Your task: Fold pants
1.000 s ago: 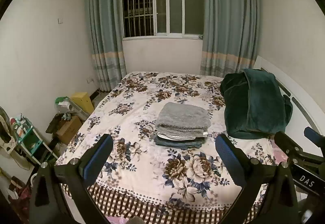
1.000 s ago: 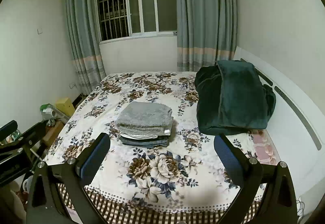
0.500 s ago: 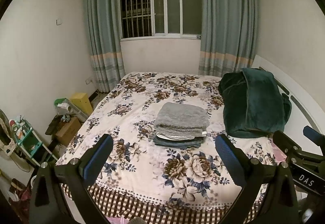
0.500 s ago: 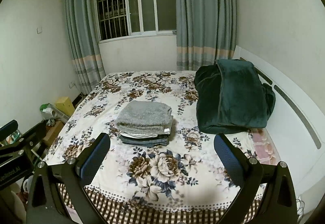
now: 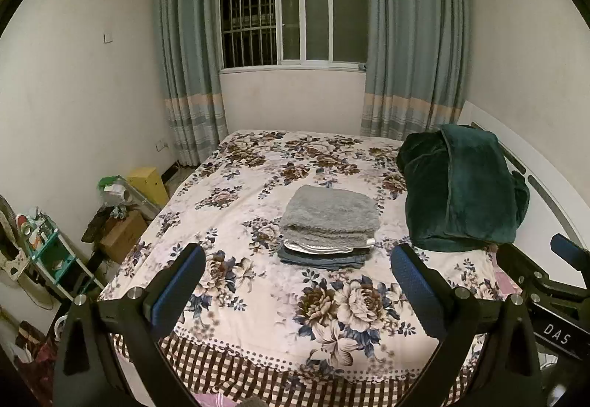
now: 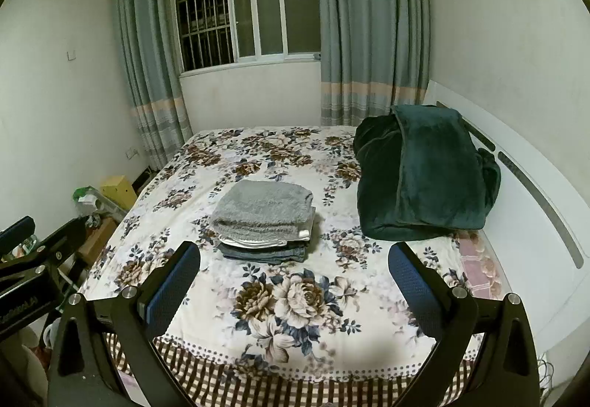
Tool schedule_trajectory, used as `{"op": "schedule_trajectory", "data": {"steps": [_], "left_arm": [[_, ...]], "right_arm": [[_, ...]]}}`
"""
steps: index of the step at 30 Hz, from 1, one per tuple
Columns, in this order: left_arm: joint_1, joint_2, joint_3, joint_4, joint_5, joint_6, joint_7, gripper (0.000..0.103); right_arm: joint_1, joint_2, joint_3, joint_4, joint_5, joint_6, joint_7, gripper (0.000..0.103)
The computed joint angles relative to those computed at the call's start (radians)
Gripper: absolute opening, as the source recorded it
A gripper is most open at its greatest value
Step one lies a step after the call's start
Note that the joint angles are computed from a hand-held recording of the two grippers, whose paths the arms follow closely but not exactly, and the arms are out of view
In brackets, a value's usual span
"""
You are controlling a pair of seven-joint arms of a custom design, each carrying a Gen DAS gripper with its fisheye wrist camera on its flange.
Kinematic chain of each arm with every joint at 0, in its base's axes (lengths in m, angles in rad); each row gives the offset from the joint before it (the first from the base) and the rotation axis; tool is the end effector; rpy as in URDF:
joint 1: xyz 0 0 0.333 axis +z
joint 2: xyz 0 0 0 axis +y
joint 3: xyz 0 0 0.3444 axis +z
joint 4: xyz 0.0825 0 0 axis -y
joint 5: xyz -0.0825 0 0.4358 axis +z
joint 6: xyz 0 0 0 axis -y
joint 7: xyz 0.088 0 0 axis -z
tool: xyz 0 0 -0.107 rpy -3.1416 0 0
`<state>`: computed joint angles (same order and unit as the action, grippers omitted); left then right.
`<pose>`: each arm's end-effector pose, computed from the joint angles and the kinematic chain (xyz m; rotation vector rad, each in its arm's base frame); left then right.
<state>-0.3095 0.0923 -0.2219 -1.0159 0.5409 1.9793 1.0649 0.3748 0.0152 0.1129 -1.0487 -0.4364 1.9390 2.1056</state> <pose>0.5405 -0.2649 0.9437 -1.6010 1.5977 -0.8387 0.5123 0.2379 0.9644 -1.5601 1.6934 -0.8307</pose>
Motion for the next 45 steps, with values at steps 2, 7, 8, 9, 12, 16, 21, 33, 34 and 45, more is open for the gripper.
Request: {"op": "schedule_trajectory", "data": {"steps": [2,7,8,9,12,16,21,33,34,45], "left_arm": [[0.001,0.0,0.0,0.0,-0.003,0.002,0.003,0.103],[0.001,-0.006,-0.001,-0.01,-0.003,0.005,-0.001,0.103],[0.001,-0.008,-0.001,-0.011,-0.003,0.005,-0.001,0.103],[0.002,-0.009,-0.001,-0.012,-0.003,0.007,-0.001,0.103],[0.003,-0.006,-0.002,-0.009,-0.004,0.006,0.0,0.103],[0.003,-0.013,-0.003,-0.02,-0.009,0.004,-0.008,0.103],[-0.005,-0.021,-0.01,-0.027,0.007,-0.01,-0.023,0.103],[-0.004,-0.024,-0.012,-0.03,0.006,-0.007,-0.023,0.103],[-0.004,-0.023,-0.013,-0.03,0.009,-0.008,-0.025,0.103],[-0.005,-0.018,-0.011,-0.013,0.006,-0.016,-0.016,0.103]], "right_arm": [[0.001,0.0,0.0,0.001,-0.001,0.0,0.002,0.103],[0.002,-0.002,0.001,-0.003,-0.004,0.001,0.005,0.103],[0.002,-0.001,0.001,-0.002,-0.001,0.0,0.004,0.103],[0.003,-0.002,0.002,-0.004,-0.002,-0.001,0.005,0.103],[0.002,0.0,0.001,0.001,-0.002,-0.003,0.005,0.103],[0.004,-0.002,0.003,-0.002,-0.003,-0.005,0.008,0.103],[0.006,-0.019,0.007,-0.03,-0.015,0.002,0.02,0.103],[0.002,-0.038,0.014,-0.051,-0.021,-0.002,0.027,0.103],[0.002,-0.039,0.014,-0.053,-0.022,-0.001,0.027,0.103],[-0.007,-0.052,0.015,-0.067,-0.017,0.005,0.029,0.103]]}}
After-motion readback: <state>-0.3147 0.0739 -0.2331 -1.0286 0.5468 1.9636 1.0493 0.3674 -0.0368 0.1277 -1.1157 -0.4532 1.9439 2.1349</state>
